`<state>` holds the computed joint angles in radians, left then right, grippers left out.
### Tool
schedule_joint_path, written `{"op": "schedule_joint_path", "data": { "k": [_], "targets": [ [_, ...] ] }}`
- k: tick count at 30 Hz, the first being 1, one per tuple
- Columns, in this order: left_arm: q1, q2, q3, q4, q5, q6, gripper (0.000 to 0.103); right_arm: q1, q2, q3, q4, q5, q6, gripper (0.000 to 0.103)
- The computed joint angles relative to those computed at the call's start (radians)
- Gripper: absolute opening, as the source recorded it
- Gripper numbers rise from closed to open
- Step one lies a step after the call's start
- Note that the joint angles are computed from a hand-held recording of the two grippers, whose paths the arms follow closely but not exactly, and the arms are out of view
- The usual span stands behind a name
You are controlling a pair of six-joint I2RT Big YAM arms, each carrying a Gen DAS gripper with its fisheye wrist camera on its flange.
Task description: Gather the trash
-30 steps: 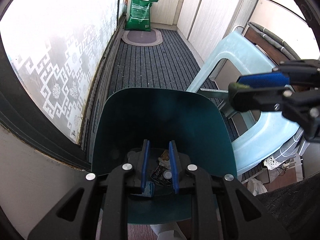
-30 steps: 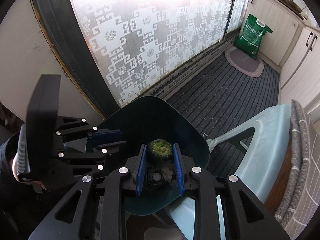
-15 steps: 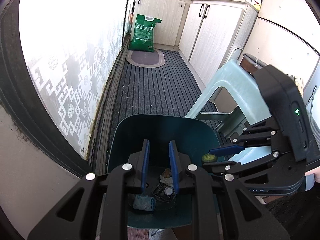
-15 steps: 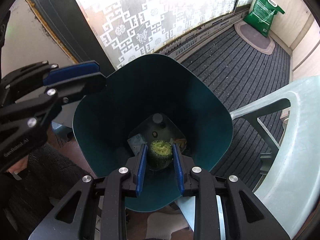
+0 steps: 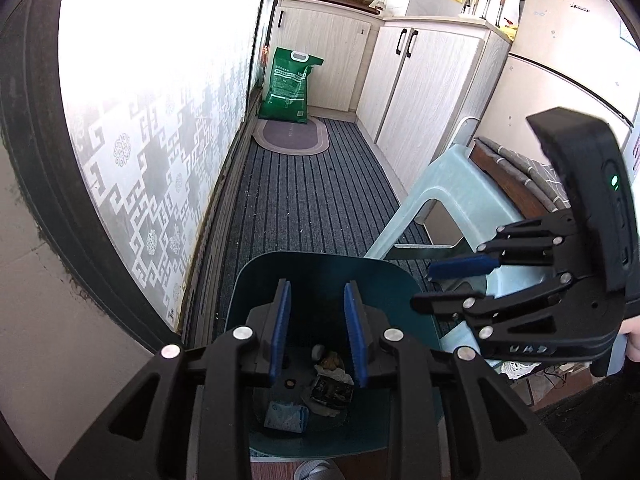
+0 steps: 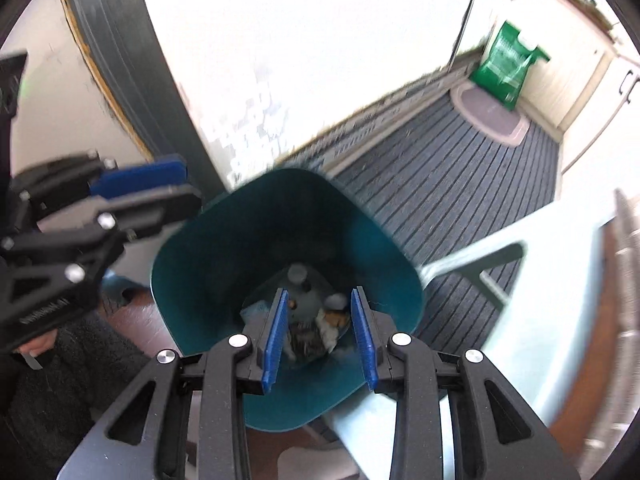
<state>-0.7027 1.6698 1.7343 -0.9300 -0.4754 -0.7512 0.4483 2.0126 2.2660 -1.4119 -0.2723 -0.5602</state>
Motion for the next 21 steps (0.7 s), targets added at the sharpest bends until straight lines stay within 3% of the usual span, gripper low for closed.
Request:
{"op": "schedule_joint_path", "data": {
  "k": [6, 13, 15, 16, 17, 21],
  "targets": [
    [-0.009, -0.024, 0.002, 0.006, -0.047, 0.005, 0.029, -0.039, -0.093, -0.052, 0.142, -0.059, 0.045, 0.032],
    [-0.040, 0.000, 0.085, -0.004, -0.111, 0.054, 0.044, -0.111, -0.169, -0.095, 0.257, -0.110, 0.107, 0.034],
    [-0.048, 0.012, 0.111, -0.005, -0.125, 0.064, 0.049, -0.136, -0.199, -0.123, 0.294, -0.126, 0.140, 0.045],
    [-0.051, 0.018, 0.124, -0.005, -0.130, 0.066, 0.054, -0.150, -0.223, -0.152, 0.324, -0.129, 0.156, 0.058],
    [-0.054, 0.021, 0.132, -0.006, -0.137, 0.067, 0.056, -0.163, -0.242, -0.177, 0.352, -0.132, 0.169, 0.064],
    [-0.068, 0.031, 0.162, -0.012, -0.163, 0.057, 0.074, -0.232, -0.337, -0.290, 0.438, -0.155, 0.244, 0.073]
  ]
}}
